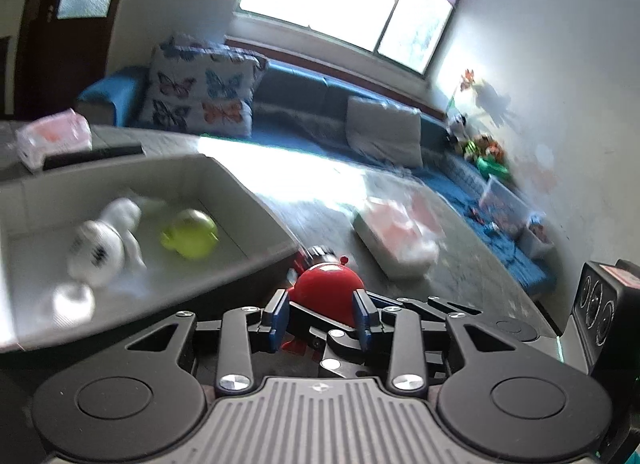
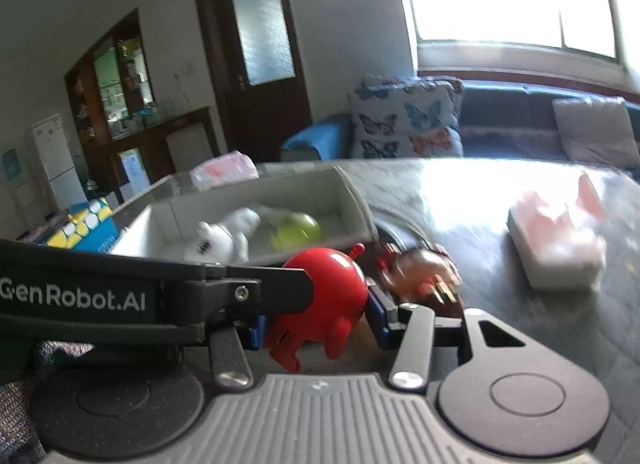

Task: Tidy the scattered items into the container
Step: 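Lift the red toy with both grippers and carry it over the box, then lower the red toy into the box and open both grippers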

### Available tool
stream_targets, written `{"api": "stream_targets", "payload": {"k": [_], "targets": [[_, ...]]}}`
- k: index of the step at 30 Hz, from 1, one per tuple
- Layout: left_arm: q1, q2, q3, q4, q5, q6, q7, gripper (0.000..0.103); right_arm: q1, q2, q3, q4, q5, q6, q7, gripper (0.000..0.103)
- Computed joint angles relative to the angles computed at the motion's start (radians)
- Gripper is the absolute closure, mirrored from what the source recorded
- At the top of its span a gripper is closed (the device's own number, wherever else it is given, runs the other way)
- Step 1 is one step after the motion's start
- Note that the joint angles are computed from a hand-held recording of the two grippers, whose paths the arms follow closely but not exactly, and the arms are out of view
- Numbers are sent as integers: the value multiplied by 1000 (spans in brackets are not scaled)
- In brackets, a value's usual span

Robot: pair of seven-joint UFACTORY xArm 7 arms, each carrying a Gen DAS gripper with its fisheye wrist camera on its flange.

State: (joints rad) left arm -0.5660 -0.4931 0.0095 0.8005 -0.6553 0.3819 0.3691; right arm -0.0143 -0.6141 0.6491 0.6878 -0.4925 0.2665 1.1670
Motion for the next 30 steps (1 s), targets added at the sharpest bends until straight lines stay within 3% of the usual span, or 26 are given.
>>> {"api": "stream_targets", "payload": {"k": [7, 15, 21, 30], "targets": [[62, 52, 21, 66, 36, -9, -15, 66, -130, 163, 79, 144, -97, -83, -3, 54], [130, 142, 41, 132, 25, 7, -10, 66, -239, 412, 187, 328, -303, -87, 120, 54], [182, 186, 26, 146, 4, 29, -3, 66, -192, 572, 180, 415, -423, -27, 165, 54], [226, 221, 5, 156, -35, 59, 13, 66, -71, 658, 87, 457, -431, 37, 117, 54]]}}
